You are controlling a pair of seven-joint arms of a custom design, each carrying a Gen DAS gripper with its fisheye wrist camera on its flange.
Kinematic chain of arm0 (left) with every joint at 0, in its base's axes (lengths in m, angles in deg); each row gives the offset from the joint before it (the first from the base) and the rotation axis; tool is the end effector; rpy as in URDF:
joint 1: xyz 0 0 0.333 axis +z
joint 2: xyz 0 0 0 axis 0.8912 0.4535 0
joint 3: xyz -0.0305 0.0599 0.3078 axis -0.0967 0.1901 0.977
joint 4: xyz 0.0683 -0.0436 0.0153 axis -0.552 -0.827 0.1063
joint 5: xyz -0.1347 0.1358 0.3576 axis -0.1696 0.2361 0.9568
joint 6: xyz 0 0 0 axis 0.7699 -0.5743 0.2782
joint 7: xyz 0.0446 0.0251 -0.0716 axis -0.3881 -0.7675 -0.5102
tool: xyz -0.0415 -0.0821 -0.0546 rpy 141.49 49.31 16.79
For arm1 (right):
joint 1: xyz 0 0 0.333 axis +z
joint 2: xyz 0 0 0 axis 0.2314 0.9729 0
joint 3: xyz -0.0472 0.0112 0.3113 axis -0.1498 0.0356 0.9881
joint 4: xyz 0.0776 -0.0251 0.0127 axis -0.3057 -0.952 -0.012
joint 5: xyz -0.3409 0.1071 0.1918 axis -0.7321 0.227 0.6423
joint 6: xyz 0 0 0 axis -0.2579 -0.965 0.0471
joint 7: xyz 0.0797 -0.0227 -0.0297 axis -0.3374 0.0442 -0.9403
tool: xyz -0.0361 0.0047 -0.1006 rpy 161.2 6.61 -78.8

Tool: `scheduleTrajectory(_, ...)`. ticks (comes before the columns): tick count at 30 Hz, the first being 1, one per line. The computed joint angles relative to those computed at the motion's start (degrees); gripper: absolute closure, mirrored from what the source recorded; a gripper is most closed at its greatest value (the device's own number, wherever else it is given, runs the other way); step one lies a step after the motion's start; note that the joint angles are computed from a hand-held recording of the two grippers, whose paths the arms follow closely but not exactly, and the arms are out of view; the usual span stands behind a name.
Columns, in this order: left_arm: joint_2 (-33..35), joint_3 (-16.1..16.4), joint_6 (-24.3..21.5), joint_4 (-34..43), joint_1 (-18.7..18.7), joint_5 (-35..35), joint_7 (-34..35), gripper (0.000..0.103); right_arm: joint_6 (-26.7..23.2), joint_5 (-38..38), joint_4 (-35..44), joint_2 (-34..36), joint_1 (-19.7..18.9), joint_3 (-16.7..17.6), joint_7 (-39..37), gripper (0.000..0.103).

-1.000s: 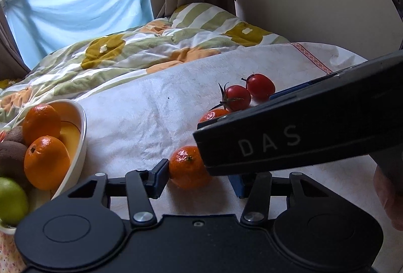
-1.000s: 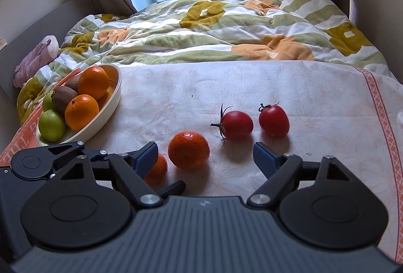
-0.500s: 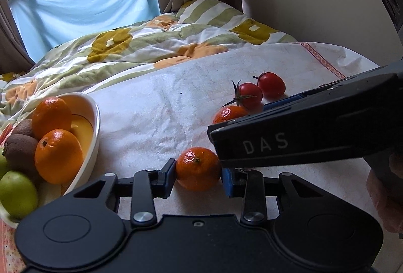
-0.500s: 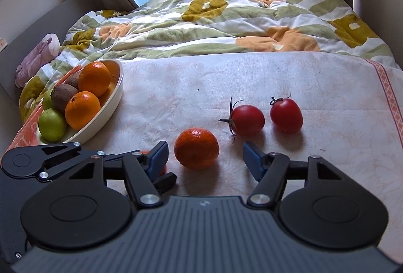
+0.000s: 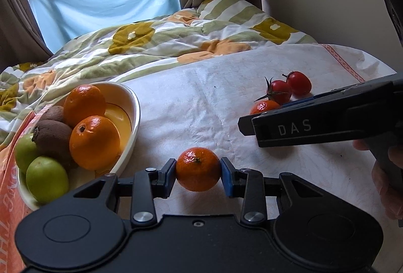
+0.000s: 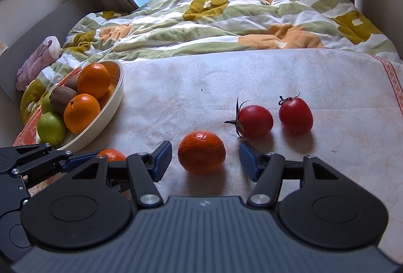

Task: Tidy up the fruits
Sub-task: 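Grasp a small tangerine with the left gripper while the right grasps another tangerine, then carry both tangerines to the bowl and lower them in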

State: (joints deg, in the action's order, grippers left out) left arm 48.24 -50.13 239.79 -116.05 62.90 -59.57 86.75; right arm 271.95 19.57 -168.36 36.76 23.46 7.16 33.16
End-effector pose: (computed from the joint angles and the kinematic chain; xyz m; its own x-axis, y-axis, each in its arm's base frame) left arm 0.6222 -0.2517 0.2522 -0.6661 -0.7339 -0.1328 -0.4823 0.5596 -0.6740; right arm 0.5878 0.0812 0.2342 -0.2271 -0.9396 -0.2562 -0.6583 0.3420 -0.6706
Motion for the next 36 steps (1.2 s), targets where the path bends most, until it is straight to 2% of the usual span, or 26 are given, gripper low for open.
scheduleTrajectory(1,-0.07,-0.01,0.02,-0.06,0.00,-0.05,-0.11,0.062,-0.04,-0.28,0.24,0.20,-0.18,0.21,0.09,0.034)
scheduleTrajectory(4,-0.57,-0.05,0.37,-0.63,0.15,-0.06,-0.42,0.062,-0.57,-2.54,0.60,0.42,-2.28,2.00,1.17,0.048)
scheduleTrajectory(12,-3.52,1.18,2.16,-3.17,-0.68,-0.11,-2.89,0.062,0.02,-4.40,-1.49,-2.12,-2.61,2.36,1.52,0.048)
scheduleTrajectory(16,-6.54,2.38,3.52,-5.26,-1.51,-0.12,-5.09,0.062,-0.13,-5.12,-4.10,-5.97,-2.60,2.32,1.67,0.048)
scheduleTrajectory(22,-12.93,3.94,5.43,-9.42,-2.33,-1.04,-10.61,0.062,-2.44,-4.34,-7.85,-13.64,-0.09,0.71,-0.61,0.048)
scheduleTrajectory(24,-15.44,5.86,5.98,-11.00,-3.97,-1.63,-12.21,0.062,-2.42,-4.09,-9.06,-15.98,0.49,0.57,-1.23,0.048)
scheduleTrajectory(27,-18.64,6.98,5.74,-12.89,-4.54,-1.91,-14.47,0.062,-2.76,-7.28,-10.17,-18.57,-1.54,2.40,1.68,0.048)
scheduleTrajectory(30,-21.19,9.75,6.22,-14.42,-6.52,-2.74,-15.38,0.062,-3.73,-11.91,-10.38,-20.17,-3.26,3.68,5.39,0.048)
scheduleTrajectory(33,-22.24,10.56,6.42,-14.53,-6.24,-2.87,-16.13,0.062,-5.77,-11.37,-8.97,-20.61,-1.14,2.36,4.02,0.048)
scheduleTrajectory(36,-21.95,8.47,5.07,-13.07,-2.64,-1.21,-17.16,0.062,-8.18,-7.11,-6.24,-19.83,2.77,0.00,0.80,0.048)
